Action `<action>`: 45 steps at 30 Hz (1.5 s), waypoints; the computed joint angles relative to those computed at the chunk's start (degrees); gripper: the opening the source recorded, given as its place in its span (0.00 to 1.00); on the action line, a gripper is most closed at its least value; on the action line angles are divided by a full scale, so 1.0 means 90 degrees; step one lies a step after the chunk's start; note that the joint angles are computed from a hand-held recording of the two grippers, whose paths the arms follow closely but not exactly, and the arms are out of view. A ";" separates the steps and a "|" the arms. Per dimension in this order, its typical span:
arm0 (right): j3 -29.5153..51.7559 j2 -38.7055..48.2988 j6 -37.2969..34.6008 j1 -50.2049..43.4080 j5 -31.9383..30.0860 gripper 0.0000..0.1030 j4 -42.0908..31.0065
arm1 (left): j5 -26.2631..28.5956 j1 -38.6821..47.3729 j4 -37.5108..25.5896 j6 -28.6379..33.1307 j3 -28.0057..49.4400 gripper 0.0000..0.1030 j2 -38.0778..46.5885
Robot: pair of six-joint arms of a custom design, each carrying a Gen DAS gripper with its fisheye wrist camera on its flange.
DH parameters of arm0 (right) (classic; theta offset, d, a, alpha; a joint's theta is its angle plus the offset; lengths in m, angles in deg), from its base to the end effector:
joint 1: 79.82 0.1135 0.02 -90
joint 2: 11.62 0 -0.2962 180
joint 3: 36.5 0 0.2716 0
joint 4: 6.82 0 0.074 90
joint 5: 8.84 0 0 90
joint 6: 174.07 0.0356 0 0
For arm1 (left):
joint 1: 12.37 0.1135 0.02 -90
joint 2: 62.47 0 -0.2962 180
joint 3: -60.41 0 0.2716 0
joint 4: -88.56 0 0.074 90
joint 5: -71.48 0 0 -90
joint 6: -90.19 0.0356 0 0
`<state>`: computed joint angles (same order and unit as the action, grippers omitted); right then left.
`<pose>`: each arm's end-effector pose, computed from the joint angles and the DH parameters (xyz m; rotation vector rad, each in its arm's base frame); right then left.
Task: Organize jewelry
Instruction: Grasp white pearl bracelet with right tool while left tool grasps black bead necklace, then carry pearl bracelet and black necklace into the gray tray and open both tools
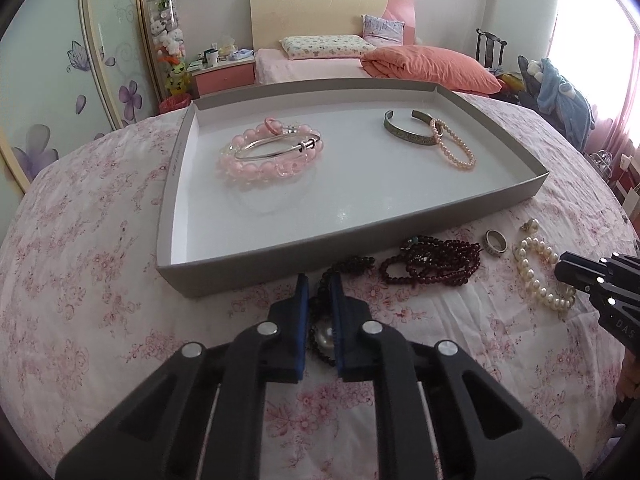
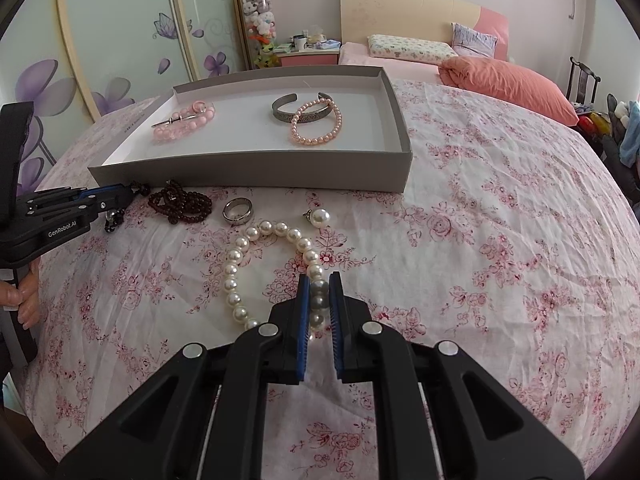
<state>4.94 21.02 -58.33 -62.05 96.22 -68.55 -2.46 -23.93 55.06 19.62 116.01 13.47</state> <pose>0.1022 0.0230 0.2283 0.2784 2.4346 0.0037 0.2592 -0.0631 0.2191 0.7724 2.3587 -0.2934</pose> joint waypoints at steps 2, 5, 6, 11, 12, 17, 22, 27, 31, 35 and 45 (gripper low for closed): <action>-0.0003 -0.0003 0.0001 0.0000 0.0000 0.11 0.0000 | 0.0104 0.0067 -0.0017 0.0037 -0.0010 0.11 -0.0061; -0.0001 -0.0002 0.0001 -0.0002 -0.0003 0.11 0.0001 | 0.0345 0.0168 -0.0067 0.0058 0.0005 0.11 -0.0190; 0.0001 0.0001 0.0003 -0.0002 0.0001 0.11 0.0001 | 0.0488 0.0231 -0.0098 0.0058 0.0020 0.11 -0.0261; -0.0001 -0.0004 0.0007 -0.0014 -0.0016 0.10 0.0007 | 0.1030 0.0509 -0.0294 0.0023 0.0136 0.11 -0.0583; 0.0001 -0.0002 0.0010 -0.0015 -0.0020 0.10 0.0009 | 0.1120 0.0556 -0.0322 0.0013 0.0156 0.11 -0.0627; 0.0006 0.0003 0.0020 -0.0006 -0.0015 0.10 0.0007 | 0.1699 0.0843 -0.0506 -0.0090 0.0277 0.11 -0.0927; 0.0007 0.0003 0.0021 -0.0009 -0.0019 0.10 0.0009 | 0.2012 0.0995 -0.0681 -0.0160 0.0393 0.11 -0.1097; -0.0003 -0.0066 0.0012 -0.0089 -0.0112 0.10 0.0042 | 0.2243 0.1264 -0.0832 -0.0162 0.0450 0.11 -0.1238; 0.0046 -0.0253 0.0180 0.0199 0.0123 0.10 0.0119 | 0.2428 0.1567 -0.0968 -0.0022 0.0440 0.11 -0.1338; 0.0209 -0.0306 0.0425 0.0705 0.0478 0.10 0.0171 | 0.2510 0.1787 -0.1070 0.0097 0.0447 0.11 -0.1367; 0.0565 -0.0347 0.0982 0.1921 0.1476 0.10 0.0413 | 0.2682 0.2114 -0.1094 0.0100 0.0310 0.11 -0.1495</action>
